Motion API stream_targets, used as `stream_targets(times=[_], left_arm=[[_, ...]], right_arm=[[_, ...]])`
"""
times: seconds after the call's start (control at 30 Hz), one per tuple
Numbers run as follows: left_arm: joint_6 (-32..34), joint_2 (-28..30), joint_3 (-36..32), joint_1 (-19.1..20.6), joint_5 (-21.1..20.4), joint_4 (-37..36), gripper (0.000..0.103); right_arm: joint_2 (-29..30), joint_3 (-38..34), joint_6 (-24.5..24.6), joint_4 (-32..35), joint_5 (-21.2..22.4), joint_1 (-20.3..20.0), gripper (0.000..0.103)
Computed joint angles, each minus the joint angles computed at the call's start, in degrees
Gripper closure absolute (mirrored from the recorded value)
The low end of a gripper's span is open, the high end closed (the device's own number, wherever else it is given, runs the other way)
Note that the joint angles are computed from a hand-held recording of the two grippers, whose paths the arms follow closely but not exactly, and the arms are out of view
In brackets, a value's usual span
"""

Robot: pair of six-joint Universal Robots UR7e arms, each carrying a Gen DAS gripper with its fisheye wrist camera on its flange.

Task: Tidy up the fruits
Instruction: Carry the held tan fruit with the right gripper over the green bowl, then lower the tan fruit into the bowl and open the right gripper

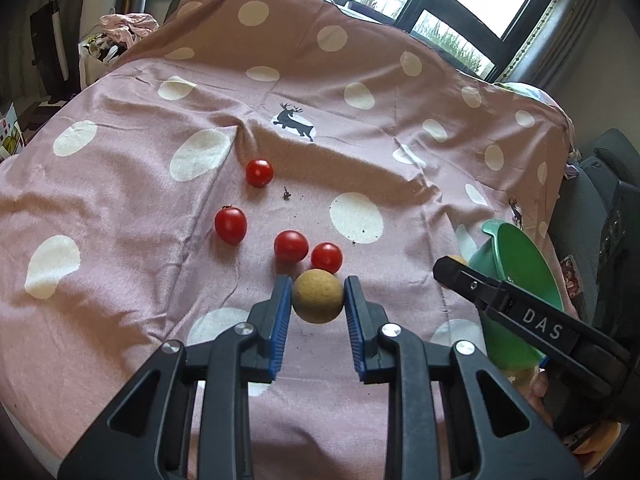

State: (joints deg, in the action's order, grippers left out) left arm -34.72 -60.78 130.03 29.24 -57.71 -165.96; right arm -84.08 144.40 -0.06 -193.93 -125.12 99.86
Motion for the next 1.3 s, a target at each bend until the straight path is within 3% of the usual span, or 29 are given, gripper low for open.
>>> stream_targets(times=[0.37,0.6,0.83,1.3], left_arm=[[2.98,2.21,-1.08,-5.43,1.54,-3.41,0.077],[5.64,5.66,-3.63,-7.8,1.89,-4.44,0.077],[8.4,9.28,-6.63,-9.07,-0.52,-6.59,0.077],[13.39,15.67,-12.28,-9.59,-8.32,-6.97,0.077]], right_arm=[[-3.38,2.56,-3.31,-11.29,-1.63,3.05,0.076],[-7.94,4.76,-3.73,-16.05,-1.35,2.27,0.076],[-12.13,6.44,-2.91,-18.62,-3.04,0.42,0.076],[-20.55,8.6,1.13,-15.35,-5.63,-4.89,0.076]])
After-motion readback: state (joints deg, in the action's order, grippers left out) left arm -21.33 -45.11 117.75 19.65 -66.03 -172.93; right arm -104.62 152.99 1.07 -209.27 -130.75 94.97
